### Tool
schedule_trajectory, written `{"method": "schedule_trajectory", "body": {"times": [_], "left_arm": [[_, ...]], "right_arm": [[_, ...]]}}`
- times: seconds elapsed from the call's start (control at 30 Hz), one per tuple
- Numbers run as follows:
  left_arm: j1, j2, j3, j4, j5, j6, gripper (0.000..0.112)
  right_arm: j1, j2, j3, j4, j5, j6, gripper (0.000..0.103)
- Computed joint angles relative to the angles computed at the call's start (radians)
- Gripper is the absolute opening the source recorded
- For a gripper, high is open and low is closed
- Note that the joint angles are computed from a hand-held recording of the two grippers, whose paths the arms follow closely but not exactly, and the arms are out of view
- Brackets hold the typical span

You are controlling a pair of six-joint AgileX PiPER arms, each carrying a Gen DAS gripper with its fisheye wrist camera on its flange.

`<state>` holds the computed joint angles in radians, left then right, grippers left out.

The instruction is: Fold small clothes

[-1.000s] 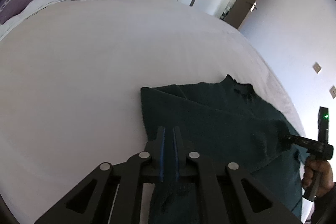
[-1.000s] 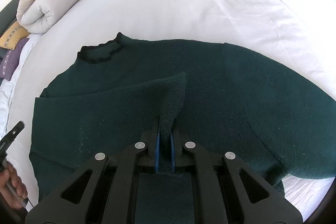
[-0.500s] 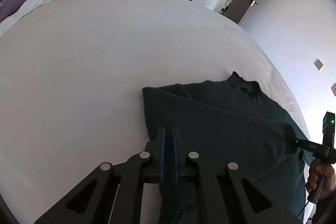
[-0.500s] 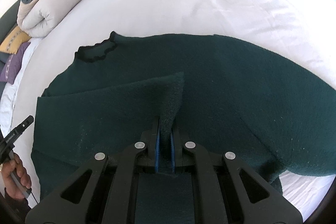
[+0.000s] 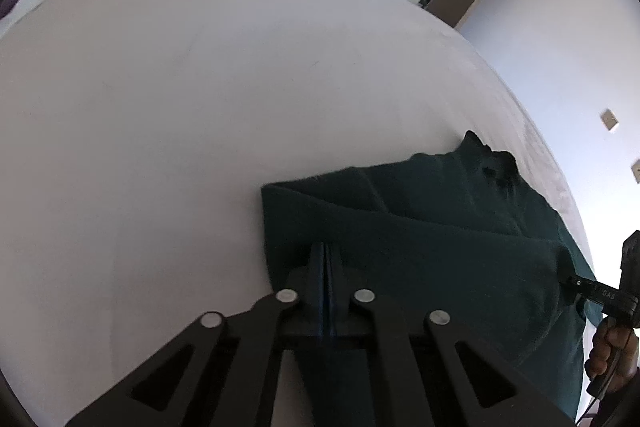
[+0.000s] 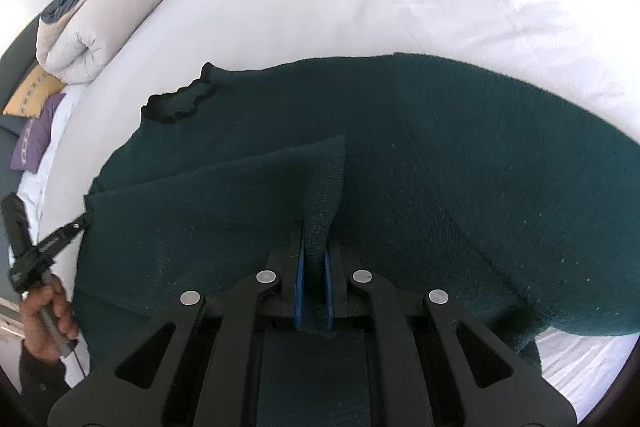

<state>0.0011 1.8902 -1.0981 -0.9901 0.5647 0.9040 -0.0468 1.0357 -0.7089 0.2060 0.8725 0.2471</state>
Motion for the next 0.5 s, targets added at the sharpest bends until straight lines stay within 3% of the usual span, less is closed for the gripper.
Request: {"method": "schedule_trajectory", "body": {"times": [0.17, 0.2, 0.3, 0.43, 0.5], "left_arm": [[0.133, 0.05, -0.009, -0.138, 0.229, 0.118, 0.002], [0.145, 0.038, 0.007, -0.149, 0.245, 0.133, 0.001], [0.143, -0.032, 0.088, -0.168, 0.259, 0.217, 0.002], [0.1, -0.095, 0.18, -0.147, 0.191, 0.262, 0.002], [0.114, -0.13, 0.22, -0.159, 0.196, 0.288, 0.002]], "right_arm": [[-0.11, -0.014, 0.049, 0.149, -0.018, -0.162, 0.006], [-0.12, -0.017, 0.055, 0.162, -0.019, -0.177, 0.006], [-0.092, -0.02, 0.057, 0.132, -0.032, -0.143, 0.006], [-0.063, -0.012, 0.048, 0.1, -0.037, -0.091, 0.006], [-0.069, -0.013, 0.052, 0.109, -0.038, -0.096, 0.006]]}}
